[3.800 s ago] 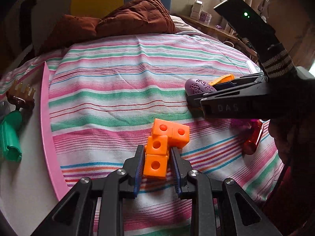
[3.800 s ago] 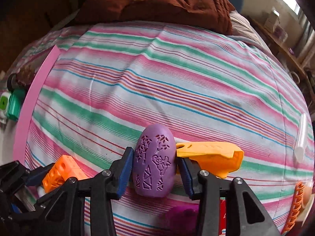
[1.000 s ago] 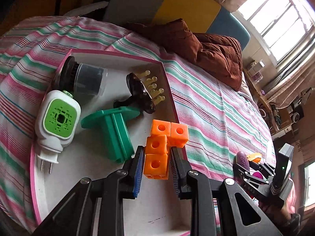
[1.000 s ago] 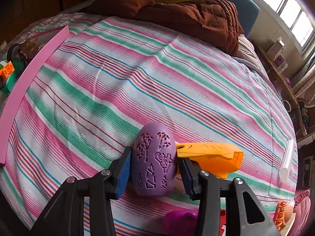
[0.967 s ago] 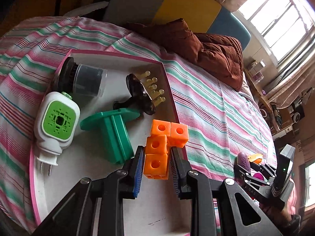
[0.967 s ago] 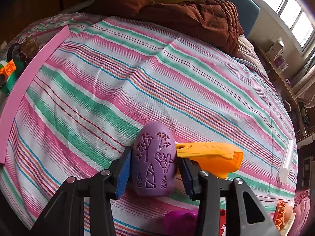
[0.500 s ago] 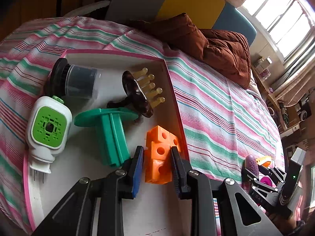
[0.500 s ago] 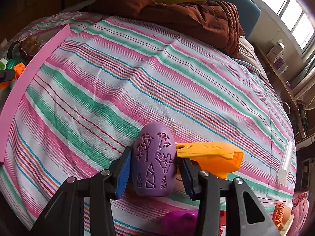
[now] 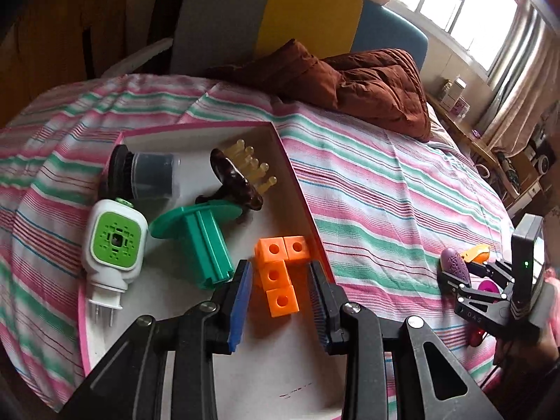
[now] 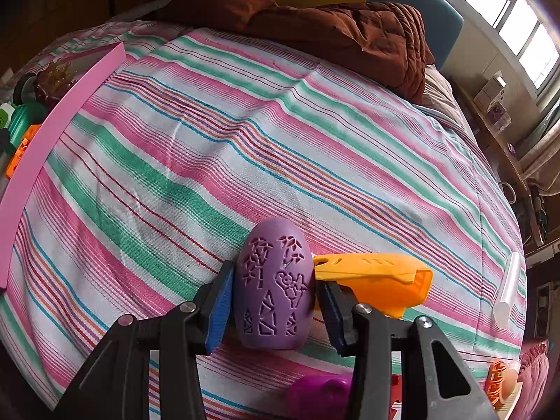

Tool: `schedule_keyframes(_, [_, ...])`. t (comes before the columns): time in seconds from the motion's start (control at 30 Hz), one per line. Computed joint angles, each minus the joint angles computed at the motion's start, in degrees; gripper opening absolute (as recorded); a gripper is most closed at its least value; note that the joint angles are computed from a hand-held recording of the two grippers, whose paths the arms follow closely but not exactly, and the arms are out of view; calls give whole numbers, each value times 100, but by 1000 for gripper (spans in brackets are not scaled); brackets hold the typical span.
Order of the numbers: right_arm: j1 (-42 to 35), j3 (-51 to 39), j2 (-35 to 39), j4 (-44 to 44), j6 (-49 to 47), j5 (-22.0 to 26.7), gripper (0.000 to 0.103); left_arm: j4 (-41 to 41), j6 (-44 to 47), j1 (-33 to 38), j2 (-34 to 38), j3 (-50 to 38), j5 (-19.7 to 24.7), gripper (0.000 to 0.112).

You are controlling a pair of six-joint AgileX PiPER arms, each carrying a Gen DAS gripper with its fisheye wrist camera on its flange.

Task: Organize rigid objects
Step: 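Lower the cubes into the tray and open the left gripper while the right holds the egg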

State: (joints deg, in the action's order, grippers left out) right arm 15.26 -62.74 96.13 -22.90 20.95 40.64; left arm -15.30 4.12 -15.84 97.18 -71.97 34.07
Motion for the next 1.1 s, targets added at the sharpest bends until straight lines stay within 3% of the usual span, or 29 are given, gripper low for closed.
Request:
schedule_keyframes(0.3, [-20, -12, 24, -7, -10, -18, 46, 768, -350, -102, -983, 910, -403, 39])
schedule_keyframes(0.77, [58, -35, 51, -194, 167, 10, 45, 1647, -1009, -154, -1582, 1532, -568, 39])
schedule_keyframes(1.1, [136, -18, 54, -296, 355, 43, 45, 1757, -1066, 206, -1923, 1775, -648, 42])
